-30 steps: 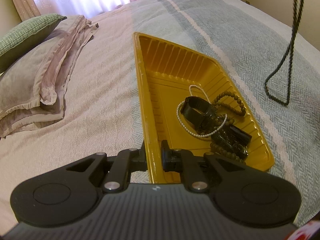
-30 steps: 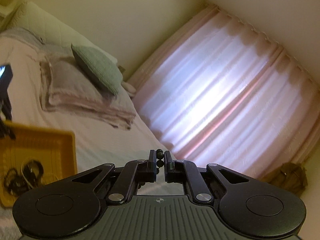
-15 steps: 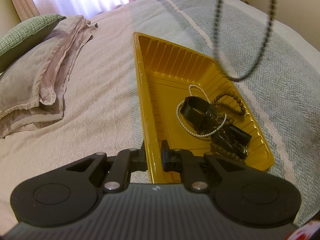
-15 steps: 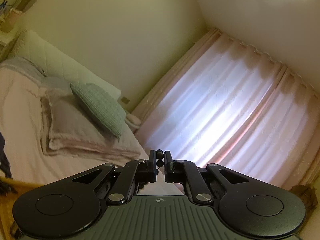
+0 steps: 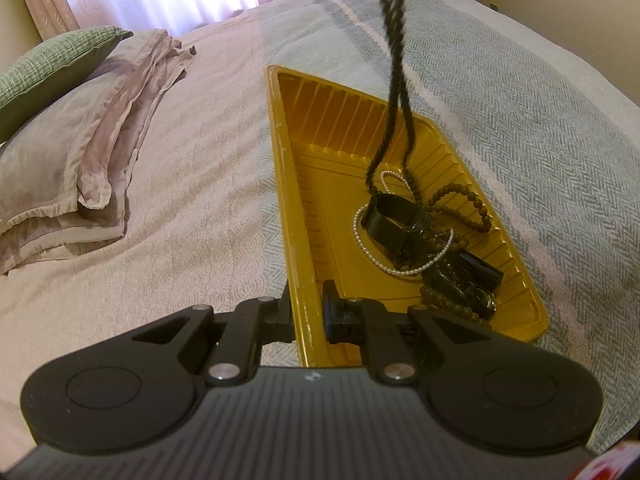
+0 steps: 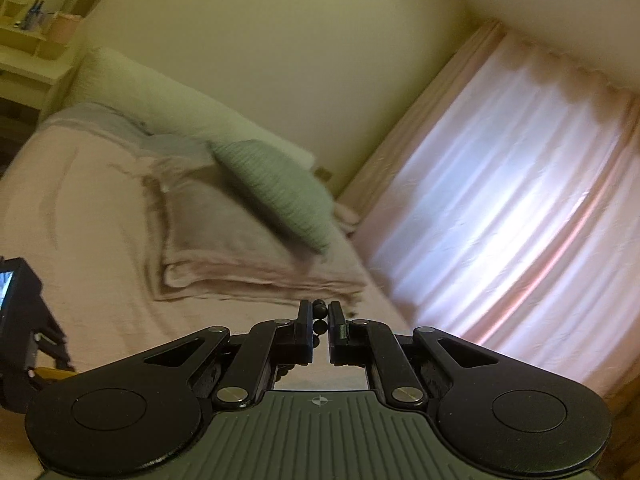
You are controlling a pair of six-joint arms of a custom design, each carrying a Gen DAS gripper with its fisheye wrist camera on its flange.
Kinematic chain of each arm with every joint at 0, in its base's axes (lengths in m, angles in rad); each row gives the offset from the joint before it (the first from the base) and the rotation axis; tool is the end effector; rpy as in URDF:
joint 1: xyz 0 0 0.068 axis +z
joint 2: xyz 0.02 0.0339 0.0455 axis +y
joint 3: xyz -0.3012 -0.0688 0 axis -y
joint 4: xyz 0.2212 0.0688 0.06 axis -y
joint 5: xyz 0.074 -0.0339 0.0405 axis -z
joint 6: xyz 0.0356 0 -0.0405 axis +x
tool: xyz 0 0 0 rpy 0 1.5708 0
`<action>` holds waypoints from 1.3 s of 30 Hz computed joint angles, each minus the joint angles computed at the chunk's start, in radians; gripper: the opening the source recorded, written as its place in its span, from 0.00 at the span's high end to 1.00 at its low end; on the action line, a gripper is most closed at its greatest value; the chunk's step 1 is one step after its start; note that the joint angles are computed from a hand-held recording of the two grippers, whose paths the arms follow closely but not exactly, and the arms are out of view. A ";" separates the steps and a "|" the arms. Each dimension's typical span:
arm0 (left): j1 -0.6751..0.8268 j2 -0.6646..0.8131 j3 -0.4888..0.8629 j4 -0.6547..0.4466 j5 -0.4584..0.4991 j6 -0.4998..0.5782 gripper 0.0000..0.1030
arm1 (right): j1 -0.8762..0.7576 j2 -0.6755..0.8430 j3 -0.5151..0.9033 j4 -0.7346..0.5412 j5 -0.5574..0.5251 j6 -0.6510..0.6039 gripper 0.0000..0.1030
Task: Organize jewelry
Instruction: 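Lift the dark green bead strand high above the yellow tray, then lower the green bead strand into the tray and open the right tool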
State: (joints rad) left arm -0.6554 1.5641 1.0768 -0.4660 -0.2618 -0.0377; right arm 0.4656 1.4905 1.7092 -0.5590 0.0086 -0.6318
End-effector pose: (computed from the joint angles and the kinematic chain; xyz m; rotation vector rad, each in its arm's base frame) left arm 0.2469 -0.1781 0.2758 0.6535 2.3903 0.0384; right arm 0.2701 0.1353 0.4837 -0.9928 1.6351 -0.1204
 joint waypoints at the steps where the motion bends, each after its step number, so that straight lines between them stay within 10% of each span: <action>1: 0.002 0.000 0.001 -0.001 0.002 -0.001 0.90 | 0.005 0.013 0.000 -0.004 -0.002 -0.001 0.93; 39: 0.025 -0.006 -0.012 0.015 0.029 0.003 0.90 | -0.050 0.209 -0.125 -0.081 -0.013 0.023 0.93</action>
